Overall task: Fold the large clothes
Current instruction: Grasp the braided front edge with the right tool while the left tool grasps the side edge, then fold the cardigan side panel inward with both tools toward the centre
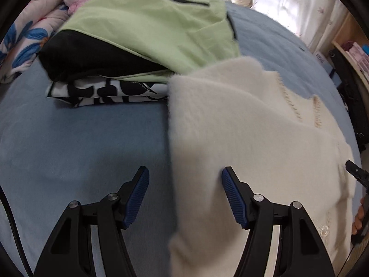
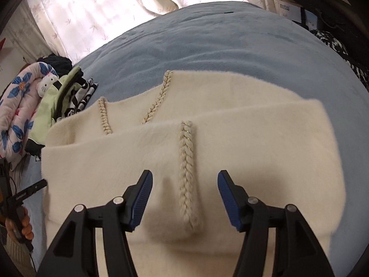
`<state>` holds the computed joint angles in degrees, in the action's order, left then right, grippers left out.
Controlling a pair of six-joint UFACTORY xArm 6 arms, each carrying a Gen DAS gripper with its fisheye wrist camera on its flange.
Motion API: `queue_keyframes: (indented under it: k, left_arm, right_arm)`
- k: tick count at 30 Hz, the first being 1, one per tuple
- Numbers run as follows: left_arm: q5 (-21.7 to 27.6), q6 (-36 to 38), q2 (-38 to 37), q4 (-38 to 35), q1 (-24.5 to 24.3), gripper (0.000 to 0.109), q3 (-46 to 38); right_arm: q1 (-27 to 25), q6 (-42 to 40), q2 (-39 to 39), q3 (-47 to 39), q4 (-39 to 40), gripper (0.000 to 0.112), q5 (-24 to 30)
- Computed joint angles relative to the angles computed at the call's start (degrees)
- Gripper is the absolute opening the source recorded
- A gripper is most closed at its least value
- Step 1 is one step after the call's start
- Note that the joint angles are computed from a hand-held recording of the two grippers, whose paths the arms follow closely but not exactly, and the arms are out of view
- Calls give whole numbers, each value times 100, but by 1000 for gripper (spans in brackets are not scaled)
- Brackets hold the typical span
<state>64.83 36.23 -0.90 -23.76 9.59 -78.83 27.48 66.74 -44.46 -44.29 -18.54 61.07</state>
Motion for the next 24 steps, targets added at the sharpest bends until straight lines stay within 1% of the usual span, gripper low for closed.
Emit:
queue_keyframes:
  k: [2,4,5,6,7,8,9,10,11,12,14,15,16,17,18,19,20,21,22,23,24]
  left_arm:
    - [200,-73,270,-84,-45,64,-244]
    - [446,-83,523,-346,-39,64,-489]
    - [470,-114,570,-396,-45,64,-527]
    - [480,-153,588,-511,-43,52,-533]
    - [429,-179,570,-591,-47,36,-504]
    - [218,-257,454,-564,-81,28,-364]
    - [15,-284,312,-570,-114,12,-214]
    - [-158,-271,177,-597,-134,12,-83]
    - [-477,-220,-75,-628,-169,11,161]
    - [-697,-145,-216,-686,-180,11,283]
    - [-1085,23,-481,-895,-192,10,537]
    - [-1317,40,-536,-906,-227,10,640]
    - [-1473,-46,-479,-740,-293,10,668]
    - [-1556,-133,-411,-517,-354,11,702]
    - [-1631,-222,-350,-294,-407,11,737]
    - [-1731,-340,-287,-45,-480,13,805]
    - [-1802,-385,-257,38,-523,13,835]
    - [-1911,-428,-288,99,-558,17,906]
    - [-1953,-471,-335,146,-564,20,938]
    - [-1894,-504,-372,183,-551,21,907]
    - [-1824,-591,-417,307,-545,27,860]
  right_arm:
    - [-97,-152,161,-6,99,59,-127]
    - [-169,-314,377,-33,205,59,-235]
    - [-177,-349,479,-55,205,59,-247]
    - [-156,-329,531,-55,128,59,-269]
    - [-126,-320,563,-47,47,58,-320]
    - [-84,-368,590,-39,-9,53,-415]
    - [-47,-425,658,-100,-26,28,-379]
    - [58,-397,754,-232,-202,19,-225]
    - [191,-281,791,-332,-466,18,-143]
    - [272,-182,772,-360,-657,17,-147]
    - [540,291,730,-410,-1352,17,-177]
    - [617,411,777,-443,-1533,17,-112]
    - [678,463,953,-541,-1632,17,76]
    - [651,378,1136,-632,-1528,18,212]
    - [583,194,1371,-702,-1255,19,361]
    - [584,194,1407,-675,-1222,25,415]
    - [647,344,1357,-629,-1337,26,461]
    - [670,365,1330,-678,-1276,33,583]
    - [671,362,1287,-724,-1176,43,708]
    - [675,353,1168,-708,-1106,46,768]
    - [716,358,1013,-652,-1120,47,803]
